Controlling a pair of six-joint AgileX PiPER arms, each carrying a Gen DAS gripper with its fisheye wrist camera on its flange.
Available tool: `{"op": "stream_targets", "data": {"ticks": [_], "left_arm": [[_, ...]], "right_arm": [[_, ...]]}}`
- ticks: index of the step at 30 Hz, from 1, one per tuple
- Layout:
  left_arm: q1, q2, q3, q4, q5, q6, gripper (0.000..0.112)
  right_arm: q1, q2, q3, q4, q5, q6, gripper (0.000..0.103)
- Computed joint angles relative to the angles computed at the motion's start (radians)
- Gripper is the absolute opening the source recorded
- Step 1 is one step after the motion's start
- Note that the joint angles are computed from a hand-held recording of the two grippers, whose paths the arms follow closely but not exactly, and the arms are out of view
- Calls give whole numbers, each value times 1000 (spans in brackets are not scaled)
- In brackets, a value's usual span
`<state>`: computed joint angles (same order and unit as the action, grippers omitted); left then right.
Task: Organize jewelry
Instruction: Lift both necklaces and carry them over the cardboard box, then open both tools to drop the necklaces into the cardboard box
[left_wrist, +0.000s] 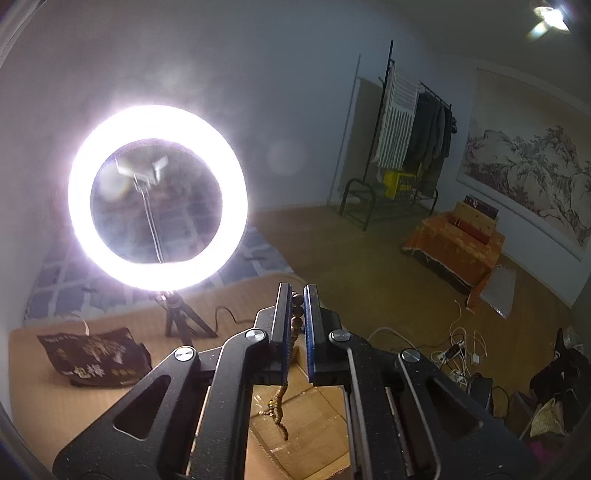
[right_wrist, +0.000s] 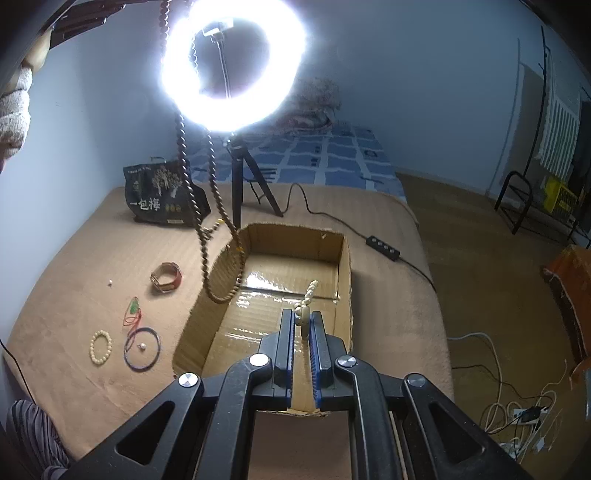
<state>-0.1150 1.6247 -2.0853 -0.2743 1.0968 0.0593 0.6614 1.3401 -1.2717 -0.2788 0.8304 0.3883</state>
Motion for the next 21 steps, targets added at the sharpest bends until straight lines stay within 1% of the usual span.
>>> {"op": "stream_targets", "data": {"ticks": [7, 13, 18, 19, 21], "left_arm": [[-30, 4, 184, 2, -84, -4, 4], [-82, 10, 338, 56, -161, -26, 4], [-114, 35, 404, 88, -175, -42, 4], [-118, 41, 408, 100, -172, -46, 4], [-123, 47, 421, 113, -172, -50, 4]], "right_arm": [[-42, 30, 48, 55, -55, -37, 5], [-88, 61, 106, 133, -117, -75, 5], [-112, 91, 139, 186, -149, -98, 5], [-114, 94, 142, 194, -153, -102, 7], [-114, 100, 145, 194, -154, -103, 17]]}}
